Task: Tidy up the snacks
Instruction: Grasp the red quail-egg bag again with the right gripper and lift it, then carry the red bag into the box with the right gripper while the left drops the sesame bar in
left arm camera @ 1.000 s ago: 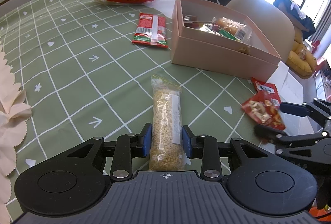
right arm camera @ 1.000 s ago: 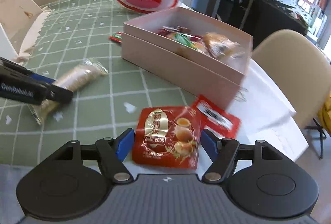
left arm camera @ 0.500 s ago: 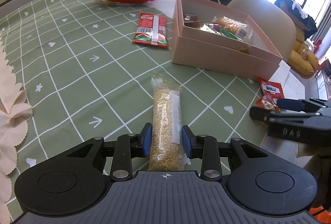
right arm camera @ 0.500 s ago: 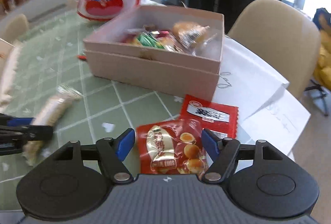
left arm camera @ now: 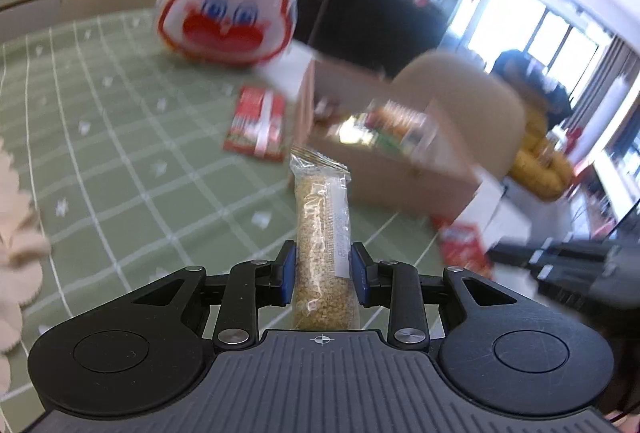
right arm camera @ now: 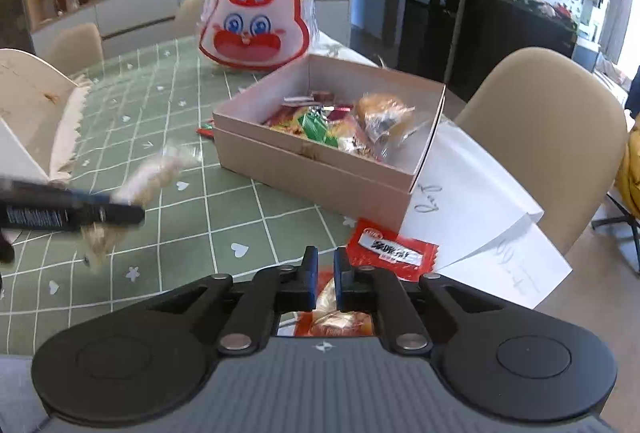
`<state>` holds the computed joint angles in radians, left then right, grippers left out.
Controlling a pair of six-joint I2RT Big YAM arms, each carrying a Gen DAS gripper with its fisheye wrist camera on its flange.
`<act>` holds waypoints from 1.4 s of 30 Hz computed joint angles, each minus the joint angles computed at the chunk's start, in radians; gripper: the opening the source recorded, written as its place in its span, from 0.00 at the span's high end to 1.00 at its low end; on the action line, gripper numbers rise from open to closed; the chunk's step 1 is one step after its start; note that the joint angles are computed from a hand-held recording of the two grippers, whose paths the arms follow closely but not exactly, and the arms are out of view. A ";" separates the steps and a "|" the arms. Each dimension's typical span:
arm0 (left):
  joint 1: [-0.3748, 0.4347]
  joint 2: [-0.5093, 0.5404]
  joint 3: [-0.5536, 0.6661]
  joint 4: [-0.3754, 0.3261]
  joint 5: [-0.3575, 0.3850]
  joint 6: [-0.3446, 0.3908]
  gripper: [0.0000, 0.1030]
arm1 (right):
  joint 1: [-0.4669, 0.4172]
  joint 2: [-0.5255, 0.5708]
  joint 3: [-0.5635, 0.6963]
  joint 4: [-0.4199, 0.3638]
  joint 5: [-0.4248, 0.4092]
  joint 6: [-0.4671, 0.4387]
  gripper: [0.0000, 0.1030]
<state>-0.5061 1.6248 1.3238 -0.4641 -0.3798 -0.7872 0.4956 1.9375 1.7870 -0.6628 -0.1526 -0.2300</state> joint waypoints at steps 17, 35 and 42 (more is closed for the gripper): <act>-0.033 0.060 0.064 -0.142 0.161 -0.055 0.68 | -0.014 0.035 -0.073 0.051 0.038 0.183 0.26; 0.040 0.105 0.271 -0.017 0.024 0.193 0.67 | -0.032 -0.065 -0.078 0.085 -0.025 0.014 0.33; 0.166 0.354 0.611 -0.062 0.246 0.186 0.66 | -0.022 -0.080 -0.067 0.148 0.001 0.024 0.32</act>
<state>-0.3405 1.9787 1.9346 -0.5264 -0.1341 -0.6013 0.4733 1.8571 1.7205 -0.5153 -0.1519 -0.2057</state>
